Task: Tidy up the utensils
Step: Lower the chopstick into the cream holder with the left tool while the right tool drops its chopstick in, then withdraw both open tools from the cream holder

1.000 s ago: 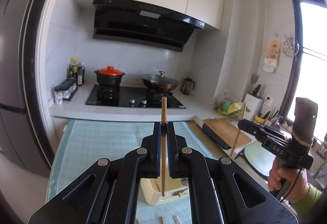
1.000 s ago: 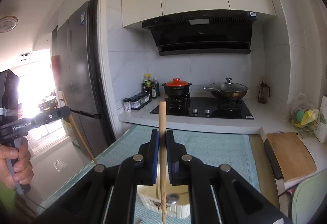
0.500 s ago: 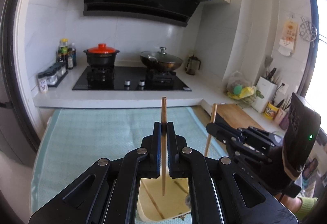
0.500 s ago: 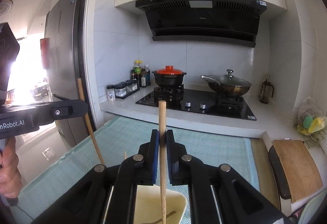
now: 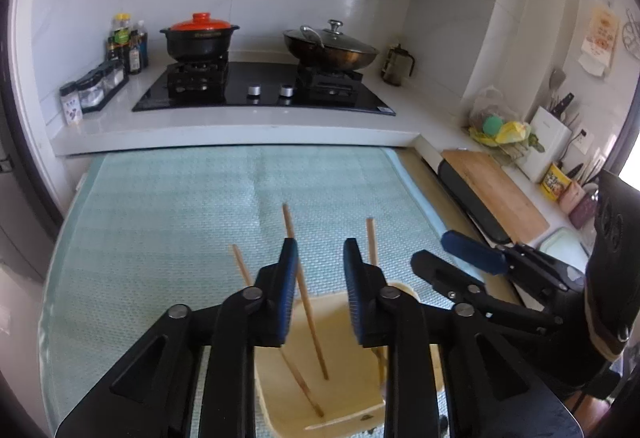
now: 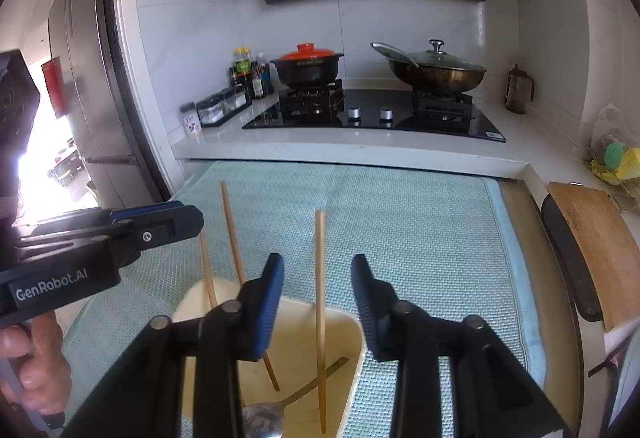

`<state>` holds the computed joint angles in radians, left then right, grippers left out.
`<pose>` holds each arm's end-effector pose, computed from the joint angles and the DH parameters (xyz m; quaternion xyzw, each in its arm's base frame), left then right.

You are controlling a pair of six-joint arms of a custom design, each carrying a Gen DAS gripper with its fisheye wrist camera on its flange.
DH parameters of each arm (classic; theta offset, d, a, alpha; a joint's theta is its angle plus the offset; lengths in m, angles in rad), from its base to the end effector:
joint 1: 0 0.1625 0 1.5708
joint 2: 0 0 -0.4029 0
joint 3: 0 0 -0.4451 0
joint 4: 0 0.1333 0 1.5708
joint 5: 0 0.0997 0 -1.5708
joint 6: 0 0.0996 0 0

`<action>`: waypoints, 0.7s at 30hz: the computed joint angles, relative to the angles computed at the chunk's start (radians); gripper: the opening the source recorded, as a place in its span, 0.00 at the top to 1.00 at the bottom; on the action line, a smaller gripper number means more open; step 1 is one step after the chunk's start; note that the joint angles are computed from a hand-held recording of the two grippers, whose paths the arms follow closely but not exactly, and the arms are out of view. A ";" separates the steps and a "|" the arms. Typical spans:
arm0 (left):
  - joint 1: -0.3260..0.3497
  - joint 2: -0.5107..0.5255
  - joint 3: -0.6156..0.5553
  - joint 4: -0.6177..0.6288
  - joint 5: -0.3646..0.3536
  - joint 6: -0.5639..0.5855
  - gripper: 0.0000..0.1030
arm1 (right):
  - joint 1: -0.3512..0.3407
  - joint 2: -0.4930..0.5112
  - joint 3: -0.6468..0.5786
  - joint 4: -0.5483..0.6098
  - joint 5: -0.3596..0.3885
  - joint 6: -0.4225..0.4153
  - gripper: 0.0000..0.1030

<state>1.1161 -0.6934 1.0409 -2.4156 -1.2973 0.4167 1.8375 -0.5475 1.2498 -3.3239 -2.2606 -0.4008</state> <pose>-0.2345 -0.8445 0.2317 0.3748 0.8847 -0.2463 0.1275 0.2783 -0.7533 0.1331 0.1065 -0.8248 0.4514 0.3235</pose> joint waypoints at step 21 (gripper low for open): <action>0.038 -0.820 0.830 -0.199 0.133 0.304 0.09 | 0.289 -0.181 0.621 -0.565 -0.299 -0.229 0.51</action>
